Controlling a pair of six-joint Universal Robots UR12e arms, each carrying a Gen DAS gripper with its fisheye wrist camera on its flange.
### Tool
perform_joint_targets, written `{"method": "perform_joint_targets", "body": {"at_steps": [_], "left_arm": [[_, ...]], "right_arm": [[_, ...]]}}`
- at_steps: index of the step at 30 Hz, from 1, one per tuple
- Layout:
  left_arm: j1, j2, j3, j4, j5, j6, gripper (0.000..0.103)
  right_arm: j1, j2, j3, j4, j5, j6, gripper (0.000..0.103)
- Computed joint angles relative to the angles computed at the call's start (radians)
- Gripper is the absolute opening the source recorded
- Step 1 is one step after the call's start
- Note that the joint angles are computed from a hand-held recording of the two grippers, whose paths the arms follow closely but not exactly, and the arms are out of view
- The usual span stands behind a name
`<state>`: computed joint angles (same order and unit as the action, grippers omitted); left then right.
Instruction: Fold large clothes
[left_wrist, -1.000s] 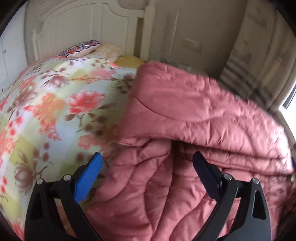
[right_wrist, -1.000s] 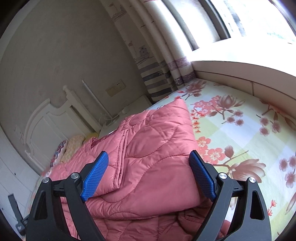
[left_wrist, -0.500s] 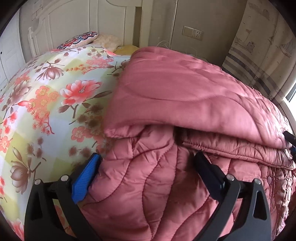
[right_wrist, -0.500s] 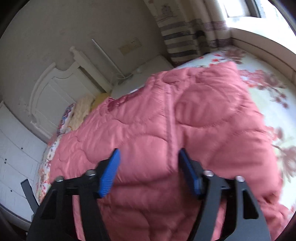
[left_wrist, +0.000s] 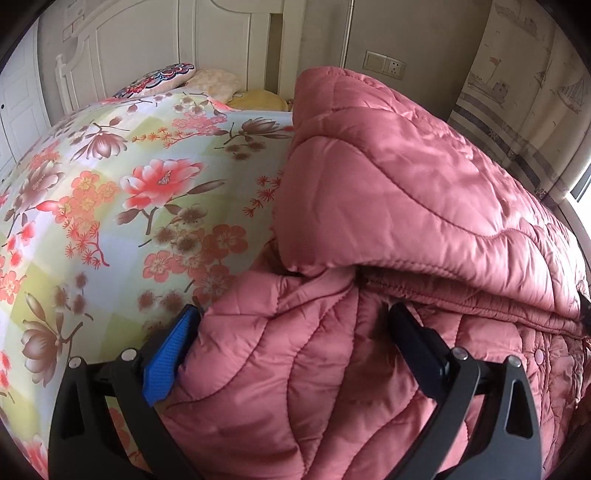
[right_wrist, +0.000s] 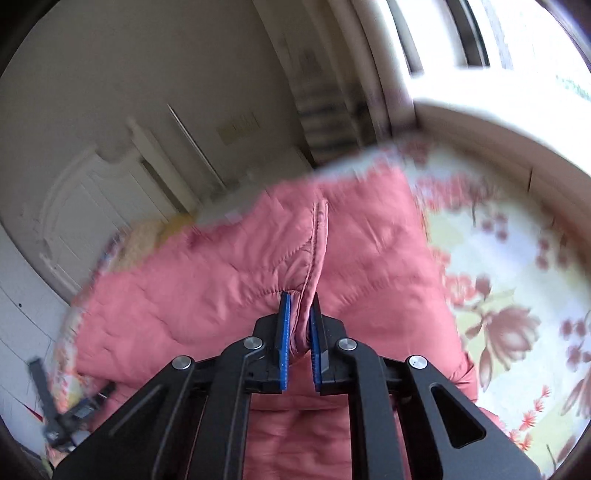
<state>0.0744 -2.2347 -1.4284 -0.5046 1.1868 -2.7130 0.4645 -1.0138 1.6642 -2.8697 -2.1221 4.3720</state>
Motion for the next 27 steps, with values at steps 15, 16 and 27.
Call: {"method": "perform_joint_targets", "body": {"at_steps": [15, 16, 27], "left_arm": [[0.013, 0.003, -0.004, -0.003, -0.06, -0.018, 0.099], [0.023, 0.008, -0.015, 0.014, -0.095, -0.03, 0.096], [0.032, 0.028, 0.001, 0.028, -0.417, 0.036, 0.093]], "right_arm": [[0.047, 0.08, -0.211, 0.189, -0.14, -0.284, 0.056], [0.041, 0.09, -0.228, 0.237, -0.115, -0.277, 0.058], [0.012, 0.105, -0.207, 0.214, -0.011, -0.25, 0.069]]}}
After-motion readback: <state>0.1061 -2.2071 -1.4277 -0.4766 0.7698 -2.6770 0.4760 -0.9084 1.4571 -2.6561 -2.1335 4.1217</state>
